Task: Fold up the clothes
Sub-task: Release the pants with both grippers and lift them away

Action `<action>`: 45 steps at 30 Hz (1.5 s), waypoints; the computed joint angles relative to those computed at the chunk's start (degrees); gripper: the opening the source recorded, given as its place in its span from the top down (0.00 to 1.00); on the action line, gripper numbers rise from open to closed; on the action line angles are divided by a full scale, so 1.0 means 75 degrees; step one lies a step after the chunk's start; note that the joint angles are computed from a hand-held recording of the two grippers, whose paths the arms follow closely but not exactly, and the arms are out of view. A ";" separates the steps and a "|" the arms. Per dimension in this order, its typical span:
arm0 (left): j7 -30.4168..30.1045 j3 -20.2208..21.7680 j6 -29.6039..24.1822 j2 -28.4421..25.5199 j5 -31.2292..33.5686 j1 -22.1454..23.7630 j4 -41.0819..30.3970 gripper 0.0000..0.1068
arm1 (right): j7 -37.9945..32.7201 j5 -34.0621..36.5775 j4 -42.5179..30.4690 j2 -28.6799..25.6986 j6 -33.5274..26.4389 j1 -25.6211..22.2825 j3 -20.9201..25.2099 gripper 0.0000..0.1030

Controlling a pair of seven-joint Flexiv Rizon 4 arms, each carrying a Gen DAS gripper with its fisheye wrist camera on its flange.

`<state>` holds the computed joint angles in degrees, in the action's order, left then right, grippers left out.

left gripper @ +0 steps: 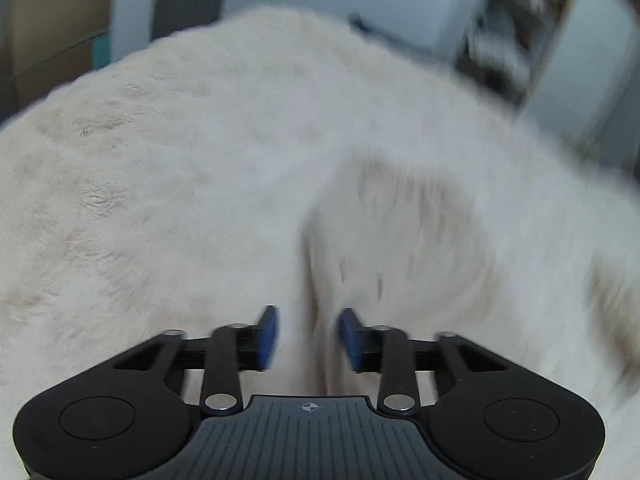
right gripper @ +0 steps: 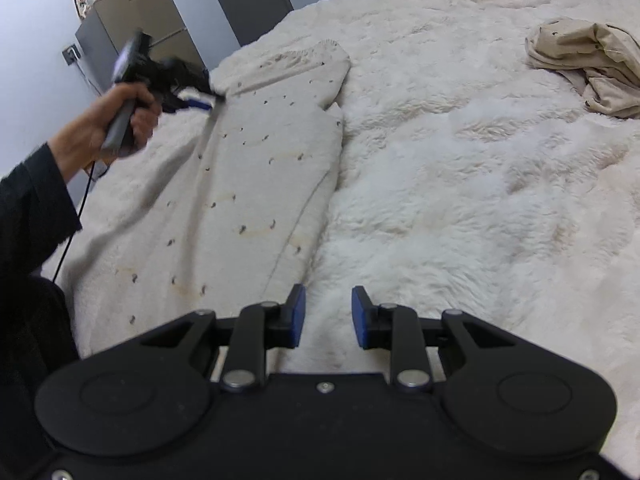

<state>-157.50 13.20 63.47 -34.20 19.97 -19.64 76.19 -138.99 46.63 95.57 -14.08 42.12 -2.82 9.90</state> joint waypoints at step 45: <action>0.3296 -0.2486 0.0924 0.1672 -0.2189 0.0289 0.3830 0.42 | -0.0166 0.0667 0.0001 0.0291 -0.1000 -0.0377 -0.0067 0.74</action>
